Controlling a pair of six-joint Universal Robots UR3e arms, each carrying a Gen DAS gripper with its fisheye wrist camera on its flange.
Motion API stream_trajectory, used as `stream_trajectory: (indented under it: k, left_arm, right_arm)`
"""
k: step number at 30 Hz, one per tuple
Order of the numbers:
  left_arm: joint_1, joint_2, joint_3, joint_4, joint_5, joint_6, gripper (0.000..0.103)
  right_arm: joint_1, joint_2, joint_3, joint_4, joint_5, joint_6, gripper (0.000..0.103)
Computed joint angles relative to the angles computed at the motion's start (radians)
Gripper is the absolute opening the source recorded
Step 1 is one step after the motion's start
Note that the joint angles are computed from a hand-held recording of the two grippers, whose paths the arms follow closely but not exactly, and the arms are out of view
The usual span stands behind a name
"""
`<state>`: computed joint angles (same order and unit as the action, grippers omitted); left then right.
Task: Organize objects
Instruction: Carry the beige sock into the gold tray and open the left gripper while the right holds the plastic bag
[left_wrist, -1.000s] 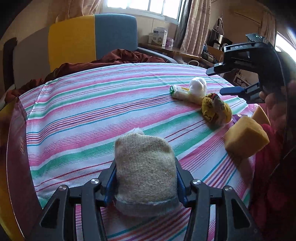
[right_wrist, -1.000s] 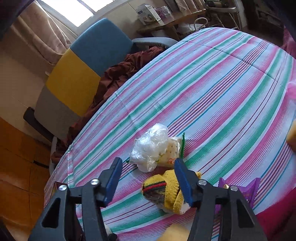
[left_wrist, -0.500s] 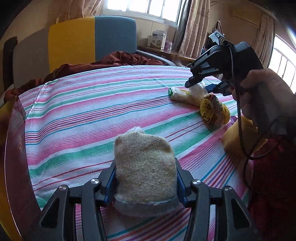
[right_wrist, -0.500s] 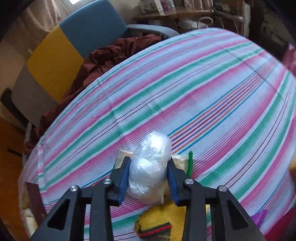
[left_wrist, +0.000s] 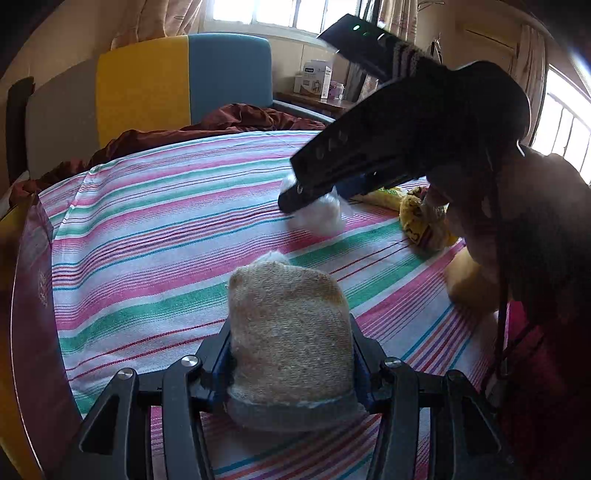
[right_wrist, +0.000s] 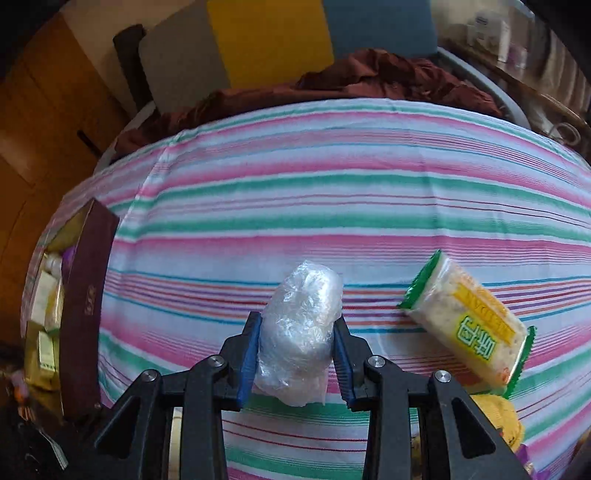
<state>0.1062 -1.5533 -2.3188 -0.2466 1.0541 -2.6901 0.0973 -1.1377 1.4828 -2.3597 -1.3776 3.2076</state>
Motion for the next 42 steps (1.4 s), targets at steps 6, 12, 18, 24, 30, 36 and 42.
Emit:
stream_trajectory:
  k: [6,12,18,24,30,36,42]
  left_arm:
    - [-0.002,0.002,0.002,-0.005,0.004,0.002,0.053]
    - [-0.003,0.002,0.018,-0.029,0.008,0.012,0.053]
    - [-0.030,0.047,0.042,-0.112,0.060,0.026,0.051]
    - [0.069,0.260,0.028,-0.394,-0.055,0.114,0.050]
    - [0.256,0.512,0.098,-0.818,-0.191,0.265,0.050]
    - [0.574,0.540,0.322,-1.214,-0.289,0.350,0.050]
    - [0.824,0.425,0.549,-1.570,-0.383,0.456,0.050]
  right_arm:
    - [0.017,0.042,-0.050,0.053,-0.026,-0.015,0.036]
    - [0.017,0.042,-0.050,0.058,-0.032,-0.016,0.035]
    - [0.031,0.039,-0.045,0.053,-0.064,-0.036,0.035]
    - [0.051,0.050,-0.053,0.038,-0.100,-0.051,0.035]
    - [0.072,0.061,-0.061,0.027,-0.135,-0.057,0.035]
    - [0.091,0.067,-0.070,0.026,-0.169,-0.057,0.035]
    - [0.104,0.076,-0.080,0.027,-0.196,-0.069,0.036]
